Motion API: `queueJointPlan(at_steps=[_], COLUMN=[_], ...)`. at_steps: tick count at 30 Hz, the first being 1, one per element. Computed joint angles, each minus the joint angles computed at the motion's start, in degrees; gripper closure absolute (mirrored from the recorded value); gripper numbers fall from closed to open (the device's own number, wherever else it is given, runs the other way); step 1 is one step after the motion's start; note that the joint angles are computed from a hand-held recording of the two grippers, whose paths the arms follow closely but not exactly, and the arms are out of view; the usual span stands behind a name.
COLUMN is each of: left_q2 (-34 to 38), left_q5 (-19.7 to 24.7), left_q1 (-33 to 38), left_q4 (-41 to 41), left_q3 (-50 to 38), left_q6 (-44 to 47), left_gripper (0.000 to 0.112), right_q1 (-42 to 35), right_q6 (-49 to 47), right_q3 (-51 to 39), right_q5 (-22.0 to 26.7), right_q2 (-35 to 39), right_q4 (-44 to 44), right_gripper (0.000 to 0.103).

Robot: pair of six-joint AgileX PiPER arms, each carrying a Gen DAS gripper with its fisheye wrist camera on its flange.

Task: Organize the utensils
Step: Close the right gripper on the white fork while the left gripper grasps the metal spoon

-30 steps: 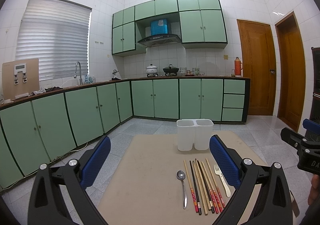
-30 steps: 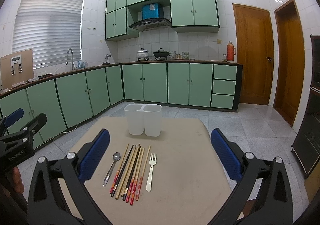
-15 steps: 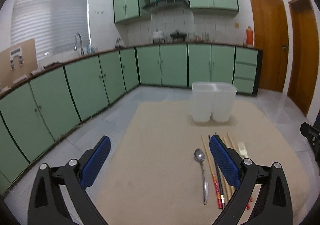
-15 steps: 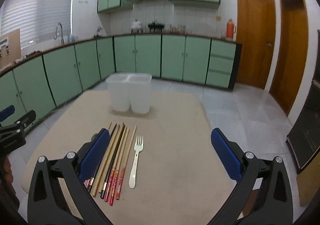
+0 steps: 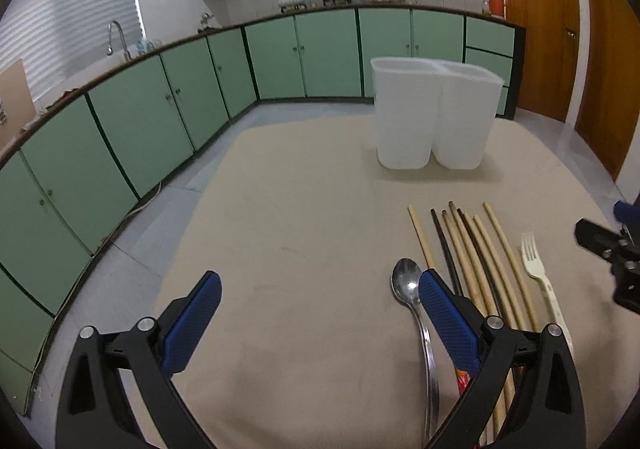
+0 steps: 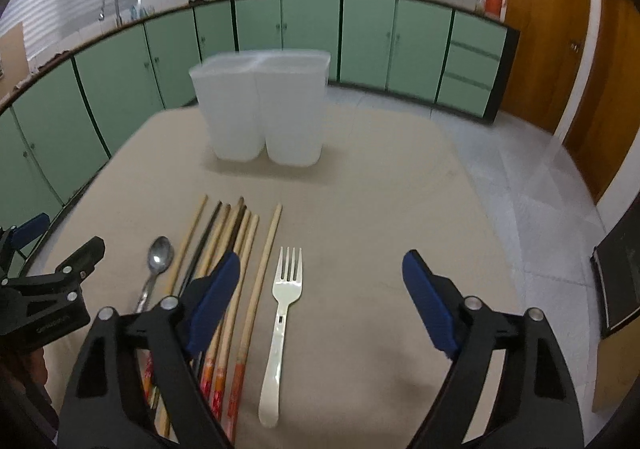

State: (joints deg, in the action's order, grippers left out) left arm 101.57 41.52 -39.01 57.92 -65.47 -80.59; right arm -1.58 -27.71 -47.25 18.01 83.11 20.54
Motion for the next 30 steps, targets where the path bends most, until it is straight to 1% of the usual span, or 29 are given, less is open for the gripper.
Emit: queueJointPlan(at_steps=[2, 6, 7, 10, 12, 14, 15, 16, 19, 21, 23, 27, 30], left_q2=[1.25, 3.10, 3.68, 4.58, 5.23, 5.99, 6.50, 6.79, 7.80, 8.71, 9.34, 11.50, 12.56], left_q5=[-0.86, -2.09, -2.26, -3.38, -4.10, -4.54, -4.59, -4.69, -4.92, -4.99, -5.09, -5.29, -5.75], left_q1=[0.82, 1.67, 1.76, 2.47, 2.85, 3.06, 3.08, 3.12, 3.25, 3.56, 3.66, 4.62, 5.49], left_q4=[-1.01, -2.47, -2.70, -3.92, -5.12, -6.08, -6.57, -6.89, -7.71, -8.62, -8.92, -11.75, -14.26], left_q3=[-0.92, -1.70, -2.15, -2.68, -3.27, -4.06, -4.64, -5.00, -6.22, -7.36, -7.78, -10.19, -11.38], left_q6=[1.11, 2.37, 2.47, 3.38, 4.42, 5.60, 6.19, 6.59, 7.59, 8.74, 9.18, 12.47, 14.63], left_gripper=[0.016, 0.016, 0.016, 0.016, 0.016, 0.016, 0.016, 0.016, 0.016, 0.016, 0.016, 0.016, 0.016], right_q1=[0.58, 2.46, 2.54, 2.93, 2.85, 2.97, 2.94, 3.27, 3.68, 3.41, 3.18, 2.18, 1.37], right_q6=[1.94, 9.14, 9.63, 11.66, 12.83, 14.71, 15.04, 15.76, 15.21, 13.16, 11.51, 7.81, 6.93], right_q3=[-1.80, -5.19, -5.96, -7.79, -8.19, -9.37, -9.79, -10.13, -10.35, -10.21, -10.40, -10.92, -11.92], right_q5=[0.14, 1.23, 1.72, 3.30, 3.70, 4.56, 4.92, 4.47, 4.70, 4.82, 5.30, 6.36, 8.29], right_q2=[3.79, 9.99, 11.03, 13.49, 14.06, 15.20, 15.62, 16.11, 16.05, 15.87, 15.73, 16.01, 16.24], right_q4=[-1.35, -7.44, -7.65, -8.41, -8.89, -10.16, -10.27, -10.86, -10.75, -8.72, -7.31, -4.10, -2.84], right_gripper=[0.029, 0.035, 0.037, 0.041, 0.042, 0.049, 0.050, 0.053, 0.062, 0.067, 0.074, 0.075, 0.075])
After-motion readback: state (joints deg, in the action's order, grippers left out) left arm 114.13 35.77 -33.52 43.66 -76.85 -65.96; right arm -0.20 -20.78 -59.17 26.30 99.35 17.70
